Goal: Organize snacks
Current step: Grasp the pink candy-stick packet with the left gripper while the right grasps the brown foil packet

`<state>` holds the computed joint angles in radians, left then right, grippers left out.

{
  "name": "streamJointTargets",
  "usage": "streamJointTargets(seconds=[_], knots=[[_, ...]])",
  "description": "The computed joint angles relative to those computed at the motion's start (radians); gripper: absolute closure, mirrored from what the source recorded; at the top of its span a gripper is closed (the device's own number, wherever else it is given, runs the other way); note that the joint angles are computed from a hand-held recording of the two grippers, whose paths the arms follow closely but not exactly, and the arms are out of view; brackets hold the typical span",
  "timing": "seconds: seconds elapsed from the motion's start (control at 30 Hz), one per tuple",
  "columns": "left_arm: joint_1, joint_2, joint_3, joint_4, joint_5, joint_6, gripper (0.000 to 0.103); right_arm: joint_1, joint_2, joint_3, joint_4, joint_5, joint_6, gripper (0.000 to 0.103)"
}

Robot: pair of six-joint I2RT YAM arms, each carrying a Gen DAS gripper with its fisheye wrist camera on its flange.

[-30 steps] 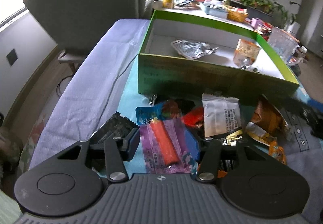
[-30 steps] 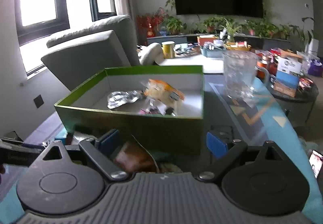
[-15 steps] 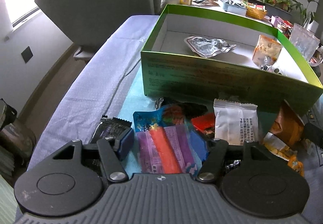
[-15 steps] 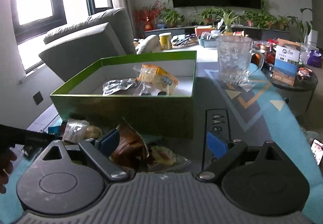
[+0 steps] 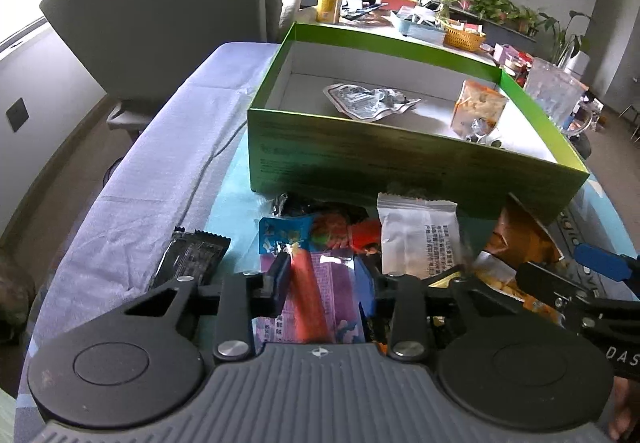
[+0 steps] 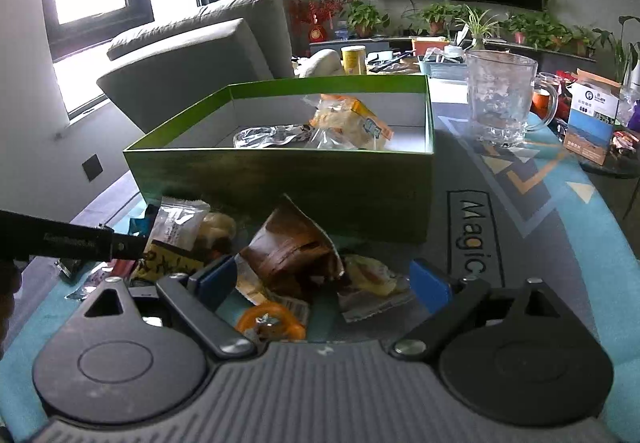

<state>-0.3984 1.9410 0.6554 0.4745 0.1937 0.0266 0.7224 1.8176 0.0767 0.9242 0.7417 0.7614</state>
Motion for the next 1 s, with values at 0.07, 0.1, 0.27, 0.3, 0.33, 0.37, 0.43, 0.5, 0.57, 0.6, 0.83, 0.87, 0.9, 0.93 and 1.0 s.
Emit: streamJointTargets(seconds=[0.07, 0.1, 0.27, 0.3, 0.33, 0.37, 0.43, 0.5, 0.57, 0.6, 0.83, 0.87, 0.9, 0.93, 1.0], knots=[[0.010, -0.016, -0.012, 0.002, 0.029, 0.011, 0.093, 0.014, -0.013, 0.003, -0.003, 0.015, -0.004, 0.054], [0.014, -0.029, -0.018, -0.010, 0.039, 0.018, 0.094, 0.019, -0.024, 0.008, -0.012, 0.020, -0.010, 0.054], [0.022, -0.075, -0.064, 0.008, 0.006, 0.035, 0.084, 0.021, -0.027, 0.025, 0.009, -0.015, -0.040, 0.054], [0.021, -0.082, -0.071, 0.009, -0.017, 0.035, 0.076, 0.018, -0.020, 0.029, 0.012, -0.032, -0.037, 0.054], [0.021, -0.084, -0.080, 0.020, -0.035, 0.039, 0.058, 0.014, -0.016, 0.034, 0.008, -0.048, -0.034, 0.054], [0.022, -0.082, -0.094, 0.046, -0.052, 0.050, 0.048, 0.010, -0.007, 0.039, 0.005, -0.061, -0.028, 0.054], [0.023, -0.067, -0.110, 0.083, -0.068, 0.084, 0.047, 0.001, 0.009, 0.057, -0.009, -0.076, -0.017, 0.054], [0.019, -0.043, -0.084, 0.049, -0.087, 0.111, 0.047, -0.005, 0.019, 0.072, -0.020, -0.074, -0.010, 0.054], [0.009, -0.016, -0.062, 0.022, -0.107, 0.116, 0.046, -0.009, 0.015, 0.088, -0.040, -0.071, -0.017, 0.054], [0.009, -0.010, -0.073, 0.054, -0.104, 0.115, 0.045, -0.010, 0.011, 0.096, -0.055, -0.069, -0.019, 0.054], [0.033, 0.026, -0.059, 0.082, -0.064, 0.112, 0.040, -0.014, 0.034, 0.138, -0.095, -0.048, -0.031, 0.054], [0.031, 0.028, -0.060, 0.090, -0.059, 0.108, 0.041, -0.014, 0.043, 0.146, -0.096, -0.041, -0.038, 0.054], [0.034, 0.031, -0.062, 0.103, -0.052, 0.110, 0.046, -0.014, 0.055, 0.154, -0.091, -0.033, -0.048, 0.054], [0.038, 0.030, -0.064, 0.107, -0.039, 0.121, 0.048, -0.018, 0.072, 0.160, -0.079, -0.028, -0.061, 0.054], [0.050, 0.018, -0.055, 0.068, 0.012, 0.133, 0.049, -0.022, 0.103, 0.166, -0.050, -0.014, -0.096, 0.054]])
